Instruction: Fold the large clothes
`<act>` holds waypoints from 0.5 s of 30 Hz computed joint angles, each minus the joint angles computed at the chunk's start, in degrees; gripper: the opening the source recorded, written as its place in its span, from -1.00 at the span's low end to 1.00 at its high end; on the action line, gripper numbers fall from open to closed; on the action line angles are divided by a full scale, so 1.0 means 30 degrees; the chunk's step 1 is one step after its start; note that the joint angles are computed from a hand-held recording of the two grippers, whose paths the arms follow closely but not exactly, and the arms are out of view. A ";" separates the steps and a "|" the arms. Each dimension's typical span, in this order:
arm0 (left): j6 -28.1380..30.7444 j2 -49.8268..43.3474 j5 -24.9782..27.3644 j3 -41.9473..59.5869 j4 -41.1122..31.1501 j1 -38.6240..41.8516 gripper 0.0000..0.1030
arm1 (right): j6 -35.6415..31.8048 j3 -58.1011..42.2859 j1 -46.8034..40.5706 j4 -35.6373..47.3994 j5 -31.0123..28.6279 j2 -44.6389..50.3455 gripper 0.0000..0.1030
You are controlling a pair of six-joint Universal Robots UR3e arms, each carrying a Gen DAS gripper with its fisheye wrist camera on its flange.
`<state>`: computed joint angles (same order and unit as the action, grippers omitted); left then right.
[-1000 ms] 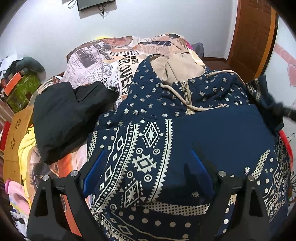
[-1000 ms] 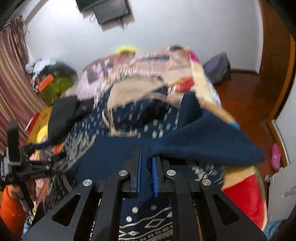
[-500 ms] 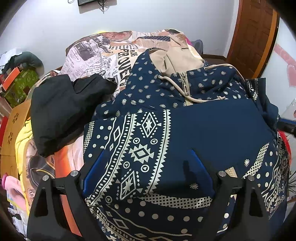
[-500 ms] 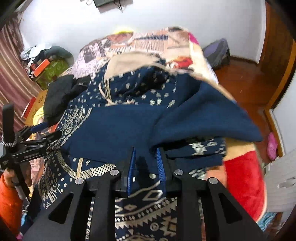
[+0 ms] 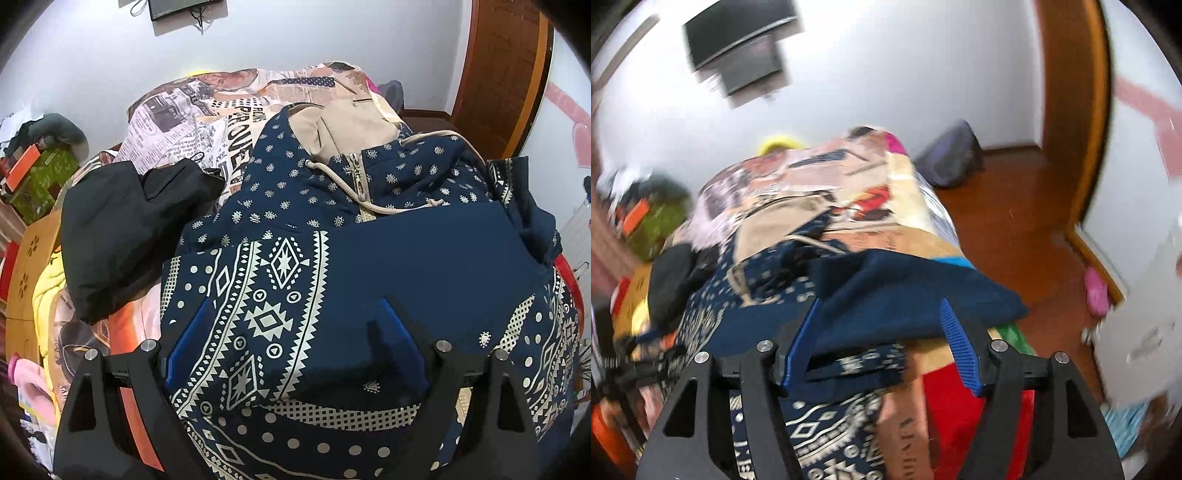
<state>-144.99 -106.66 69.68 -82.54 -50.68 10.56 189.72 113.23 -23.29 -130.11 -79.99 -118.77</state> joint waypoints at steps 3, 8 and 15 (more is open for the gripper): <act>-0.0038 -0.0160 0.0206 0.0051 0.0063 -0.0148 0.74 | 0.0167 0.1016 -0.2499 0.0690 0.2099 -0.0294 0.20; -0.0383 -0.0706 0.0468 0.0593 -0.0072 -0.0401 0.74 | 0.0332 0.2745 -0.4623 0.0472 0.4312 0.0402 0.20; -0.0665 -0.1304 0.0644 0.1174 -0.0227 -0.0787 0.74 | 0.0275 0.4351 -0.7402 0.1532 0.8264 0.1429 0.20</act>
<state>-146.99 -110.57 71.62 -79.01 -51.37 8.20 190.55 126.29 -45.50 -125.51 -55.20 -114.49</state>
